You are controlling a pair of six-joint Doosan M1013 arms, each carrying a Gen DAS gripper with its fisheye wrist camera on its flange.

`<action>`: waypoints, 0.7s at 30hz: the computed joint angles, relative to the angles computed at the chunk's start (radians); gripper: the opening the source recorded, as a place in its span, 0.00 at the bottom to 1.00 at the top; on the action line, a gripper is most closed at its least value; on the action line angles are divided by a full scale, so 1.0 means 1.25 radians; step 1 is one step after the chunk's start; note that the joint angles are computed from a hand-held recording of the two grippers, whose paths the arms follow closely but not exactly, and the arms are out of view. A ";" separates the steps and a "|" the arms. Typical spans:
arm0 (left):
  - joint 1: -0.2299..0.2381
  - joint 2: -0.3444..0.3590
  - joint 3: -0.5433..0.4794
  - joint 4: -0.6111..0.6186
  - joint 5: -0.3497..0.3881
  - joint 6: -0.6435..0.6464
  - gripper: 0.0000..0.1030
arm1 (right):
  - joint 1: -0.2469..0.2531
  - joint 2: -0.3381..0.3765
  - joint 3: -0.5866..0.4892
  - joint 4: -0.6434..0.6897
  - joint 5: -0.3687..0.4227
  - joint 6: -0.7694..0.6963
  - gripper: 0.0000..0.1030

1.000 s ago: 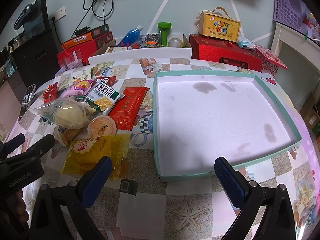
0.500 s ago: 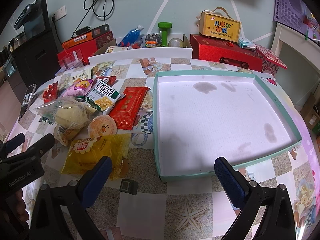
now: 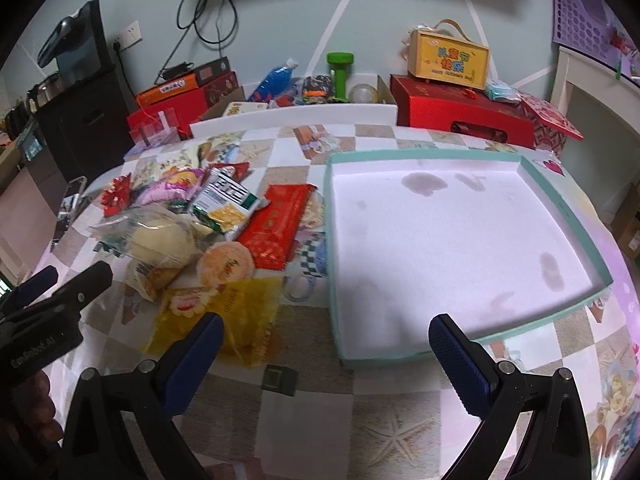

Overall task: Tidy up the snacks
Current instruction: 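Grasp the yellow chip bag with the right tool while the left tool grasps a wrapped bun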

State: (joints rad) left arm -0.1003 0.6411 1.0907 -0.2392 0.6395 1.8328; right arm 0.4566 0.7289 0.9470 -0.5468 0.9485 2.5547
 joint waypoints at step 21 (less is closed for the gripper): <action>0.005 0.111 -0.239 -0.068 0.316 -0.053 1.00 | -0.002 0.075 -0.106 0.161 -0.029 -0.160 1.00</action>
State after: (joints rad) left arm -0.0946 0.7802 0.7916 -0.3243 1.0342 1.7660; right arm 0.4544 0.8224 0.8148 -0.3455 0.9117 2.3544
